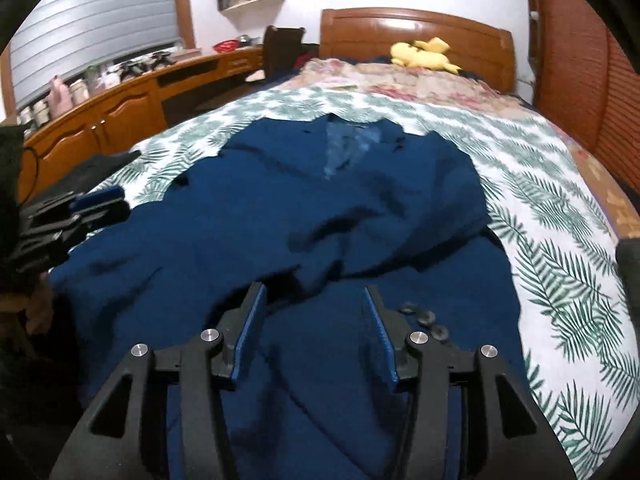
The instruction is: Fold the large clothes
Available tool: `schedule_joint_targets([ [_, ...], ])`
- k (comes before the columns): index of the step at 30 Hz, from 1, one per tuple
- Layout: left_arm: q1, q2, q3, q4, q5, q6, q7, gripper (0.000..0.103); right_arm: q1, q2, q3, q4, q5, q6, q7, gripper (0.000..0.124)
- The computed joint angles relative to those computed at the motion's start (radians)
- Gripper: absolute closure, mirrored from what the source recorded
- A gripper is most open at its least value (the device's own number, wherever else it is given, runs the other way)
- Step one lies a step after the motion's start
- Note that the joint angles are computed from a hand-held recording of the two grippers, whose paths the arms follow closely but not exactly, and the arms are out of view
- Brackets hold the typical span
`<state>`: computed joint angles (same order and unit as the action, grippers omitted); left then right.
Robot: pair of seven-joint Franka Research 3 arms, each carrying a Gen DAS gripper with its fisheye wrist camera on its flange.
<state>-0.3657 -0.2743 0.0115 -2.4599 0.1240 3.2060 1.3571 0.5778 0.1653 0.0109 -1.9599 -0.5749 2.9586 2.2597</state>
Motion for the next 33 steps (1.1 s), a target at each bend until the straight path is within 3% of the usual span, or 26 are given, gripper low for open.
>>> schedule_joint_targets([
  [9, -0.054, 0.048, -0.017, 0.051, -0.027, -0.027, 0.038, 0.066, -0.042, -0.037, 0.016, -0.038, -0.01, -0.097, 0.042, 0.074],
  [23, 0.042, 0.161, -0.196, 0.189, 0.022, -0.121, 0.01, 0.066, -0.145, -0.133, 0.07, -0.142, -0.038, -0.087, 0.102, 0.074],
  [28, 0.064, 0.215, -0.233, 0.263, 0.064, -0.194, -0.006, 0.066, -0.162, -0.14, 0.088, -0.145, -0.04, -0.085, 0.099, 0.074],
  [31, 0.087, 0.242, -0.256, 0.305, 0.187, -0.234, -0.091, 0.066, -0.165, -0.14, 0.095, -0.147, -0.027, -0.074, 0.078, 0.074],
  [33, 0.085, 0.253, -0.258, 0.324, 0.183, -0.261, -0.081, 0.066, -0.165, -0.14, 0.097, -0.146, -0.027, -0.072, 0.073, 0.074],
])
